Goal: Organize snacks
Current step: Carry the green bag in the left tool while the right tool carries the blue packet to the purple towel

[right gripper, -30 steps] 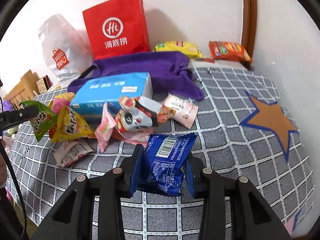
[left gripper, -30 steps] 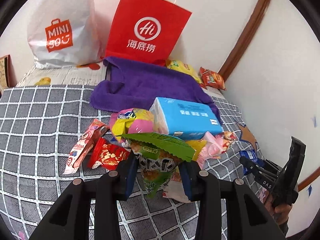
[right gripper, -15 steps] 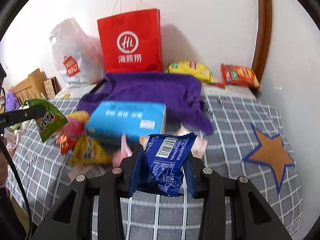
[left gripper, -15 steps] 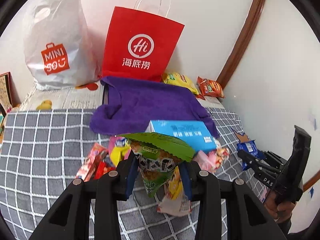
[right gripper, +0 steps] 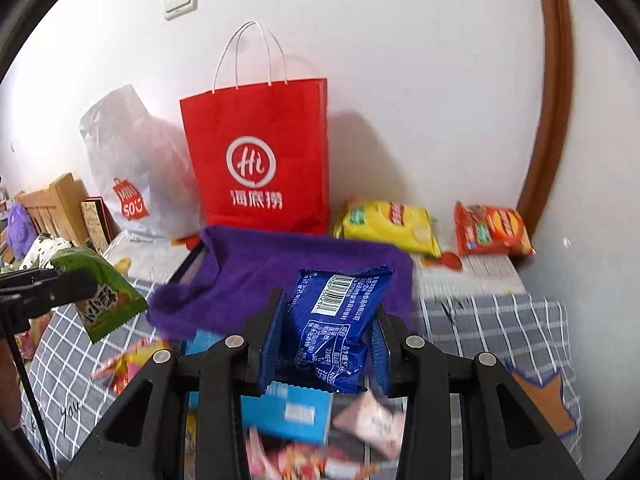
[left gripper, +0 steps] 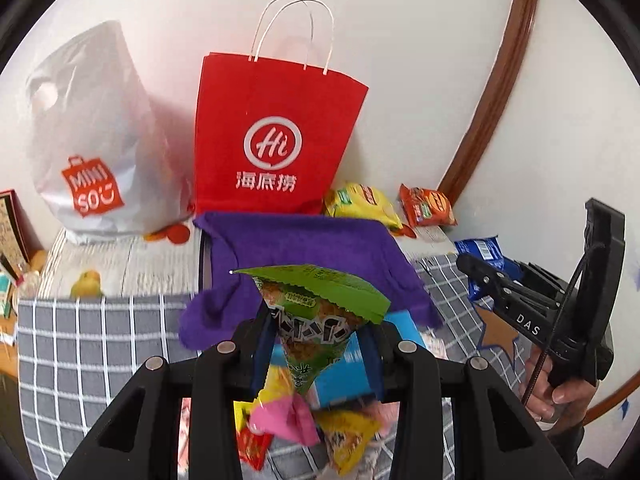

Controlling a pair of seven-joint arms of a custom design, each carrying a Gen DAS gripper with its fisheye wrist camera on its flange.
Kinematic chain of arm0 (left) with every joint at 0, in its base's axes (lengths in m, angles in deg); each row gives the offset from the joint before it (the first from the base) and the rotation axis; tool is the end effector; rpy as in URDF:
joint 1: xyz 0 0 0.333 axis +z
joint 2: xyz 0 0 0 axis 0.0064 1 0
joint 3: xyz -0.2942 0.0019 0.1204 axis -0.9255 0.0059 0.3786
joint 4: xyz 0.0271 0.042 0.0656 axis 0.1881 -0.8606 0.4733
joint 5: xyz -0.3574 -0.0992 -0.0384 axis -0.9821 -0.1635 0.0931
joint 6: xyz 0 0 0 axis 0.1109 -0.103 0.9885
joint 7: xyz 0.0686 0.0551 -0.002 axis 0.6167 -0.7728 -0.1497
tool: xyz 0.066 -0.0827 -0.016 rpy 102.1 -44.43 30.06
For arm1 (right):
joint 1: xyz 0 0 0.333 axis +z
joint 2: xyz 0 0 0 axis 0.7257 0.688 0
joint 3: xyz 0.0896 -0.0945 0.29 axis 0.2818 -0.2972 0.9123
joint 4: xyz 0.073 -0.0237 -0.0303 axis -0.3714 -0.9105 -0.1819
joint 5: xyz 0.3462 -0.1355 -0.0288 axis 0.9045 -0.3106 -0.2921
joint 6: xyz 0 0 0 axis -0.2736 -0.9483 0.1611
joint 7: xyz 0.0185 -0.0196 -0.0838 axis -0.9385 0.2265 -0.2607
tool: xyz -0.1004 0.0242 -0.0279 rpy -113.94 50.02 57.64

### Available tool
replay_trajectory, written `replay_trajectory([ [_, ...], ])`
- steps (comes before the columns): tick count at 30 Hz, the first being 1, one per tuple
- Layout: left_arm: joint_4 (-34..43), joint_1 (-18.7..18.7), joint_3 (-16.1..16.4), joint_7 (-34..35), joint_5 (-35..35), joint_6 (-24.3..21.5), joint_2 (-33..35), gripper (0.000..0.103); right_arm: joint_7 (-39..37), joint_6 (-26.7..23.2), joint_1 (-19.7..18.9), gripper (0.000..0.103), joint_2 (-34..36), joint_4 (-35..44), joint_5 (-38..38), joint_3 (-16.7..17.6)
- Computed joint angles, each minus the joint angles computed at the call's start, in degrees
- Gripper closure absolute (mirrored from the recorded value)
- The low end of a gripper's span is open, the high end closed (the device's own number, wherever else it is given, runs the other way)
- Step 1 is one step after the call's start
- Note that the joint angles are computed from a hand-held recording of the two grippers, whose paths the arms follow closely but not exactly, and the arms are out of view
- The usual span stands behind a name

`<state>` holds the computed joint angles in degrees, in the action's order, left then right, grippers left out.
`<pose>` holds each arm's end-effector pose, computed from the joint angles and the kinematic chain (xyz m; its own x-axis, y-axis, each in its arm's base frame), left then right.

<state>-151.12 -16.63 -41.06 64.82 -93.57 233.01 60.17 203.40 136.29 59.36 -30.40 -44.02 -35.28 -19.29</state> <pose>0.4788 -0.1989 0.5044 -0.3192 -0.9123 0.2565 -0.6914 0.0391 -0.7214 0.4694 0.2297 0.4908 0.1020 -0.9943 -0.0325 -0.6256 -0.0388 -0.7791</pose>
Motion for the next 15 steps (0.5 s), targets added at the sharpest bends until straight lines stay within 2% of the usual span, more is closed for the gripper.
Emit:
replay_trajectory([
  [7, 8.3, 3.5, -1.14, -7.23, 9.65, -1.26, 7.02, 0.067, -7.52, 1.26, 1.35, 0.064, 8.34, 8.73, 7.34, -2.47],
  [11, 13.69, 4.62, -1.22, -10.89, 13.78, -3.03, 11.7, 0.067, -15.74, 1.59, 2.04, 0.064, 13.69, 13.54, 15.93, -3.58],
  [15, 19.5, 5.74, -1.14, -14.13, 15.92, -5.51, 16.4, 0.067, -21.84, 5.21, 2.44, 0.064, 17.24, 16.29, 22.06, -4.66],
])
